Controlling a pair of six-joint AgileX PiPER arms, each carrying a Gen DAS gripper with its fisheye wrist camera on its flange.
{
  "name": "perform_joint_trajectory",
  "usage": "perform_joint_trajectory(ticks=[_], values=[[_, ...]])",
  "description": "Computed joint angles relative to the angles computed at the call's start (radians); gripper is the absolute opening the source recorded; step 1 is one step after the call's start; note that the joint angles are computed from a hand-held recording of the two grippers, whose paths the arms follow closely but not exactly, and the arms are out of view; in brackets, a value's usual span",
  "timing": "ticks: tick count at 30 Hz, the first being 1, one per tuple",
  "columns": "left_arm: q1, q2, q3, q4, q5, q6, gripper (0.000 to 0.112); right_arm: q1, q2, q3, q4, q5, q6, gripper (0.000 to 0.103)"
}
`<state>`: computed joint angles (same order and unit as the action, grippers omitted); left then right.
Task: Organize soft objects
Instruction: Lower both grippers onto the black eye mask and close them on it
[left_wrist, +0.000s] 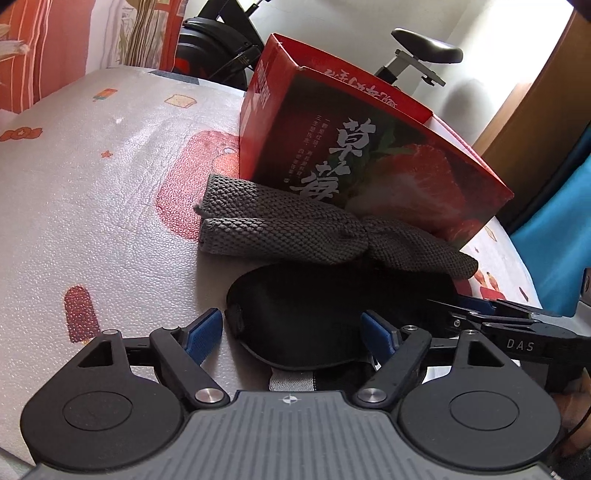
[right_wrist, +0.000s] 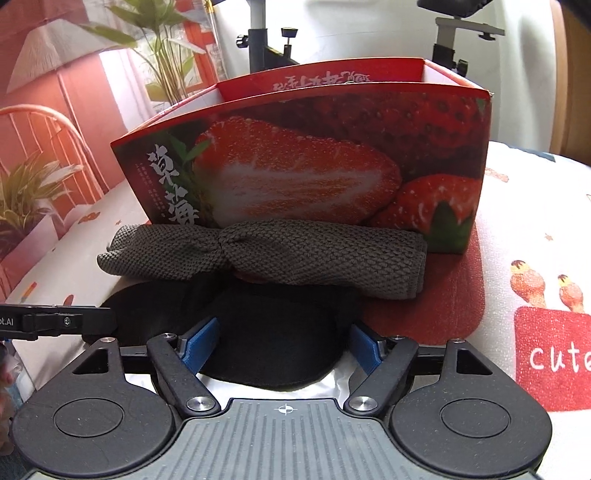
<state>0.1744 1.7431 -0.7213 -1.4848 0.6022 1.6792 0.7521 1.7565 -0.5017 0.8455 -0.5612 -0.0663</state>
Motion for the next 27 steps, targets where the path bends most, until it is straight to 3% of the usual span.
perform_joint_trajectory(ticks=[8,12,16,20,27], values=[[-0.010,0.026,-0.015,-0.064,0.015,-0.027,0.082,0.021,0.025,-0.016,0.043,-0.020,-0.074,0.071],[-0.031,-0.001,0.020,-0.138,-0.046,0.064,0.059,0.047,0.026,-0.025,0.105,-0.037,-0.126,0.065],[0.006,-0.010,0.040,-0.162,-0.045,0.092,0.044,0.100,0.005,-0.021,0.202,-0.082,-0.195,0.058],[0.026,-0.025,0.061,-0.185,-0.027,0.135,0.041,0.129,-0.041,0.018,0.218,-0.115,-0.171,0.045],[0.041,-0.021,0.083,-0.189,0.003,0.173,0.041,0.185,-0.079,0.019,0.304,-0.154,-0.285,0.041]])
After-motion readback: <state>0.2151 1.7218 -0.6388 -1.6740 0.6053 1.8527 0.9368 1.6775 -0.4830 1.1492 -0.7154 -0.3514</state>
